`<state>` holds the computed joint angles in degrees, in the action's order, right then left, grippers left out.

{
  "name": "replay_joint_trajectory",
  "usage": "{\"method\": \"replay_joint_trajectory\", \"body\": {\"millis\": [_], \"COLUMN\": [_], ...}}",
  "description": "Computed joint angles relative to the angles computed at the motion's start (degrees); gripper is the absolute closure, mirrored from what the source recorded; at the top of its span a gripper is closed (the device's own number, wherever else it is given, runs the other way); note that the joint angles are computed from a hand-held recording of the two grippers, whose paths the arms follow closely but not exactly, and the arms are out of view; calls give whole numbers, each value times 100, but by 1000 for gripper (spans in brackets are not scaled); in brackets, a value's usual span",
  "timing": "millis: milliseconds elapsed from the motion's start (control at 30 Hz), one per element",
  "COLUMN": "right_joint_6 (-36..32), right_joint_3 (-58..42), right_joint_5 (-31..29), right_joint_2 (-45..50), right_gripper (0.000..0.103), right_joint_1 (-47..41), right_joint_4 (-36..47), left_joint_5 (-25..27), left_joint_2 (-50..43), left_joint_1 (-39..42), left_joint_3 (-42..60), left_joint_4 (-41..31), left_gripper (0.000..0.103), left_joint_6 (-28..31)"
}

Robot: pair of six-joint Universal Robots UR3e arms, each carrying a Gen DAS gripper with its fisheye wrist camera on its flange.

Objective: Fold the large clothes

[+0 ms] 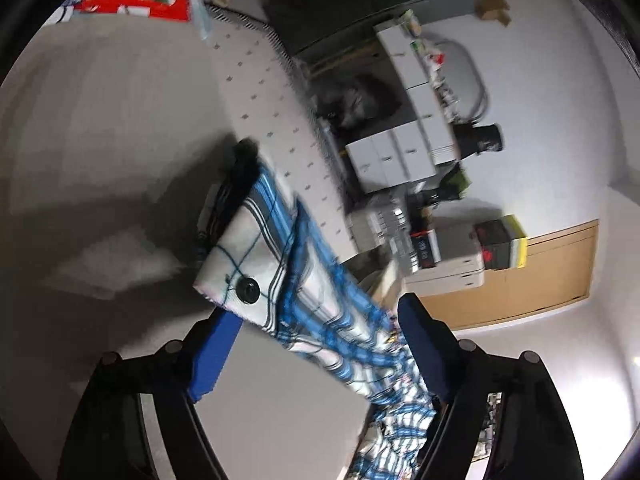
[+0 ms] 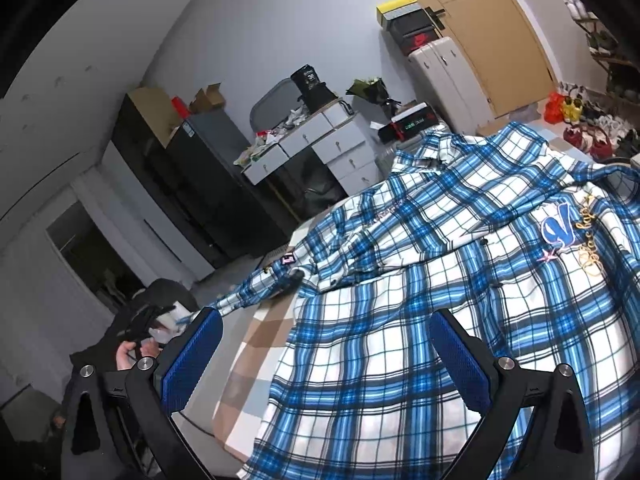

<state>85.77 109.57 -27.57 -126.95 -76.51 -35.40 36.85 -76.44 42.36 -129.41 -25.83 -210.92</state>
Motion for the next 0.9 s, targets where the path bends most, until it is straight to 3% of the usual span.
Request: {"method": "replay_joint_trajectory", "body": {"millis": [167, 433, 467, 500, 600, 667, 900], "right_joint_6": [355, 555, 549, 581, 620, 647, 692], "right_joint_3": [146, 313, 326, 332, 315, 325, 353], "right_joint_5": [46, 59, 60, 62, 42, 40, 33], "right_joint_2": [-107, -290, -292, -287, -271, -280, -383], "right_gripper": [0, 0, 0, 0, 0, 0, 0], "right_joint_1": [208, 332, 329, 343, 363, 379, 455], "right_joint_4": [-453, -789, -795, -827, -837, -857, -901], "left_joint_5": [311, 942, 1035, 1115, 1619, 1930, 2584], "left_joint_2": [-167, -544, -563, -547, -577, -598, -679], "left_joint_1": [-266, -572, -644, -683, -952, -1069, -1523], "left_joint_3": [246, 453, 449, 447, 716, 830, 1276], "left_joint_4": [212, 446, 596, 716, 483, 338, 474], "left_gripper": [27, 27, 32, 52, 86, 97, 102], "left_joint_6": [75, -335, -423, -440, -250, -150, -276]}}
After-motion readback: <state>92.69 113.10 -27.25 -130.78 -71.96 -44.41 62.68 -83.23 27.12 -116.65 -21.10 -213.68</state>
